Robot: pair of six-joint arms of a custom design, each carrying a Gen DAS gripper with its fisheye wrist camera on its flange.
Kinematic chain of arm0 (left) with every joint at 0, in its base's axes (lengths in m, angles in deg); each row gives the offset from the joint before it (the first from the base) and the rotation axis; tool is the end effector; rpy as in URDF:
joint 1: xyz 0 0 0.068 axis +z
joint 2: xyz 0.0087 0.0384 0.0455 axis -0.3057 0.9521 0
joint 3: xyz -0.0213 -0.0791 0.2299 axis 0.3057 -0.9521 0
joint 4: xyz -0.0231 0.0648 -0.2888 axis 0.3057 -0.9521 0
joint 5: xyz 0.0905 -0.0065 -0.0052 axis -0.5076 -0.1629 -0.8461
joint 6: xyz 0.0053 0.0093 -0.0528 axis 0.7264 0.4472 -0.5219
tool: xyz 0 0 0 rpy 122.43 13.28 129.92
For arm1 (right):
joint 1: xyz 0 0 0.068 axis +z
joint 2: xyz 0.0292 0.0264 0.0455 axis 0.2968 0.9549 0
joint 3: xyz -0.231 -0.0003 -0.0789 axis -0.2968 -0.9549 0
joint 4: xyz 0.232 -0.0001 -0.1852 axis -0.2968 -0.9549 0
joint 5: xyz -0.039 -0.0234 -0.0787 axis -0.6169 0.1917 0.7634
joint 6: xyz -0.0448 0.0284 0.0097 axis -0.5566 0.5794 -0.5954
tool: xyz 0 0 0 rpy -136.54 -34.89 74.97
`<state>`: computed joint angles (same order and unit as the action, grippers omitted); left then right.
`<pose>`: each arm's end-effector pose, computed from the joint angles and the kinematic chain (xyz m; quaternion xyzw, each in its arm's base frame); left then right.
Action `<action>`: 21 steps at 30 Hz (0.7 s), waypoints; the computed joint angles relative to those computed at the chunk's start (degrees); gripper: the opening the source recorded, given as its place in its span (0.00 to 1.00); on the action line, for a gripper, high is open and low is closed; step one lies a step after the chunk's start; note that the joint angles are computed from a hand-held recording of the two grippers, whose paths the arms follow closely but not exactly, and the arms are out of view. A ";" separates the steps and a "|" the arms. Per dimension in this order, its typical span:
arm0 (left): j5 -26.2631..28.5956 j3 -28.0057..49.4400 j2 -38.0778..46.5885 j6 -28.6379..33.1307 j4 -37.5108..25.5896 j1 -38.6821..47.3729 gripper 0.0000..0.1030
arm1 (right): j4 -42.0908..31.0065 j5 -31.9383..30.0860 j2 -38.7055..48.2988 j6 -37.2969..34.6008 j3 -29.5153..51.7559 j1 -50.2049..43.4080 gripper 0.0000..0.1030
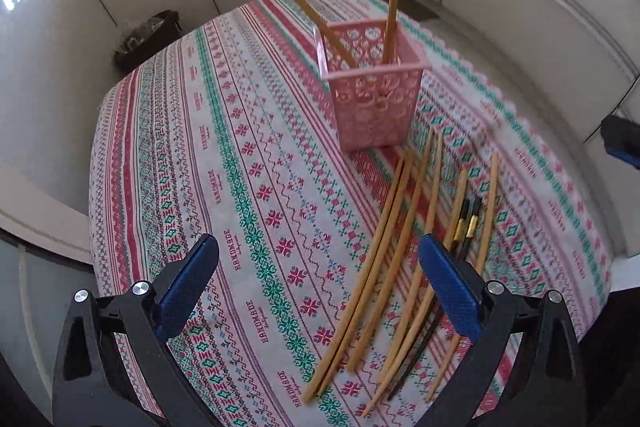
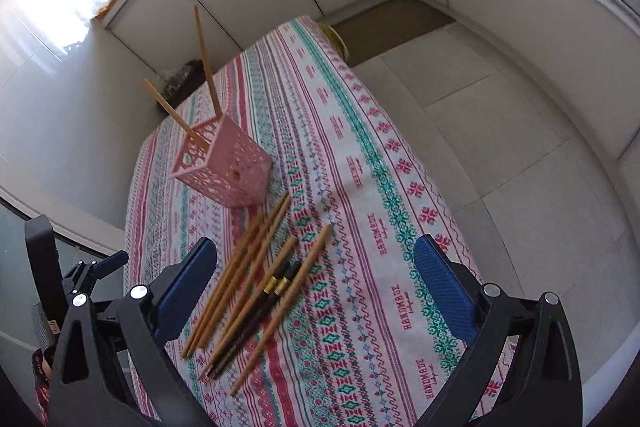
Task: Organize utensils
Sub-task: 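Move both open tools back down to the chopstick pile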
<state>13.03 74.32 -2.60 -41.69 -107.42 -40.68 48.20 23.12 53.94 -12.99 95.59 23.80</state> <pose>0.2726 -0.1159 0.1763 0.3996 0.8858 -0.0057 0.2360 0.1845 0.0208 0.1704 0.3471 0.8729 0.1597 0.3033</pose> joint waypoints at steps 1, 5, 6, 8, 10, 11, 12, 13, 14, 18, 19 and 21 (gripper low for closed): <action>-1.57 -0.47 1.01 -0.03 1.40 -0.79 0.93 | 0.44 -0.54 0.23 0.15 -0.65 -0.37 0.93; -3.95 0.90 7.64 -1.27 5.05 -2.82 0.91 | 2.30 -5.14 2.86 0.03 -1.59 -3.34 0.93; -4.58 1.57 9.67 -1.51 5.69 -3.18 0.90 | 3.01 -6.50 3.33 0.49 -1.92 -3.97 0.93; -5.38 2.47 12.37 -1.78 6.96 -3.64 0.87 | 4.07 -9.38 4.01 0.73 -2.50 -5.46 0.93; -5.47 2.98 13.80 -2.09 8.32 -3.59 0.87 | 4.40 -10.82 4.16 0.83 -2.64 -6.44 0.93; -5.34 3.70 14.70 -2.08 8.39 -3.50 0.87 | 4.22 -10.98 3.86 0.69 -2.69 -6.67 0.93; -5.23 4.16 15.24 -2.05 8.31 -3.41 0.87 | 3.93 -11.04 3.64 0.46 -2.64 -6.86 0.93; -5.39 4.66 15.98 -2.03 8.40 -3.44 0.87 | 3.48 -11.19 3.45 0.23 -2.45 -7.13 0.93; -5.58 5.25 16.94 -2.03 8.57 -3.52 0.87 | 3.28 -11.41 3.31 0.07 -2.49 -7.42 0.93; -5.70 6.43 19.64 -1.94 9.50 -3.97 0.87 | 2.49 -12.64 2.81 -0.12 -2.68 -8.45 0.93; -5.72 6.64 20.14 -1.85 9.95 -4.12 0.87 | 2.42 -12.71 2.76 -0.36 -2.72 -8.65 0.93; -5.94 7.59 21.26 -1.86 10.26 -4.28 0.87 | 2.37 -12.33 3.24 -0.61 -2.49 -8.54 0.93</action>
<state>7.10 81.91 18.66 -43.55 -97.16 -44.96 50.57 10.78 57.17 -13.60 93.11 15.26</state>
